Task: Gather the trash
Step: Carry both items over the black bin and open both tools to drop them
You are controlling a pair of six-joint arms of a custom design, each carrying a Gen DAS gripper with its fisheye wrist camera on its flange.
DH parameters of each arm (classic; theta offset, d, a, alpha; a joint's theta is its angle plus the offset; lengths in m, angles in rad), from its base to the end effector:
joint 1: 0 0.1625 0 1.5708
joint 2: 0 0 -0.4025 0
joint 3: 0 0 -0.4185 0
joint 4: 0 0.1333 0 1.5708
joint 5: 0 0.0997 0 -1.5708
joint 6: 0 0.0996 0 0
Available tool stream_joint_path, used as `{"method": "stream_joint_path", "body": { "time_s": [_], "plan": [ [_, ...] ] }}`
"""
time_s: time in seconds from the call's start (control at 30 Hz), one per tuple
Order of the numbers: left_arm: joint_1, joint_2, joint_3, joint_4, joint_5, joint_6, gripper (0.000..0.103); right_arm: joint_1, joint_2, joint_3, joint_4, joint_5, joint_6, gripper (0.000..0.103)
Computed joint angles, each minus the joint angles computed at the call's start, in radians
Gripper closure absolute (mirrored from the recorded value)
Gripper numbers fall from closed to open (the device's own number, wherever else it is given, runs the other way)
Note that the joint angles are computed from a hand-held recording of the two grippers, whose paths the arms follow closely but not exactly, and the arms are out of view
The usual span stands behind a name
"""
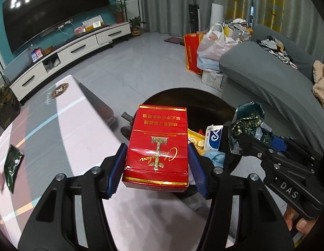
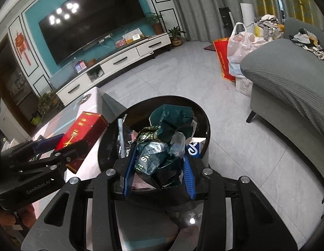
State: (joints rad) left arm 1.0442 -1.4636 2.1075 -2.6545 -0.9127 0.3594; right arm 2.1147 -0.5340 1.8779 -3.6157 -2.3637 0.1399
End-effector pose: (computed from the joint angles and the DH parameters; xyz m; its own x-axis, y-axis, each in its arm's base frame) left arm -0.0842 -0.5312 0.2826 -0.6028 0.4366 -0.6678 0.7123 0.6716 -0.2039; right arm 0.3441 -0.4485 -0.0295 -0.8852 0.1209 0.4492 -0.2747 0.6433 -0.7146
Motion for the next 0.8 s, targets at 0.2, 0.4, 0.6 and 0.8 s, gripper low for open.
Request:
{"method": "stream_joint_path", "body": {
  "time_s": [0.2, 0.4, 0.6, 0.8],
  "plan": [
    [0.025, 0.089, -0.065, 0.025, -0.009, -0.017, 0.044, -0.034, 0.005, -0.020, 0.001, 0.021, -0.012, 0.061],
    [0.035, 0.135, -0.083, 0.013, -0.001, -0.003, 0.044, -0.059, 0.009, -0.036, 0.011, 0.034, -0.012, 0.060],
    [0.042, 0.149, -0.090, 0.000, -0.004, -0.001, 0.033, -0.066, 0.011, -0.045, 0.017, 0.031, 0.002, 0.054],
    [0.048, 0.120, -0.088, 0.001, -0.019, -0.026, 0.026, -0.057, 0.004, -0.043, 0.022, 0.021, 0.011, 0.041]
  ]
}}
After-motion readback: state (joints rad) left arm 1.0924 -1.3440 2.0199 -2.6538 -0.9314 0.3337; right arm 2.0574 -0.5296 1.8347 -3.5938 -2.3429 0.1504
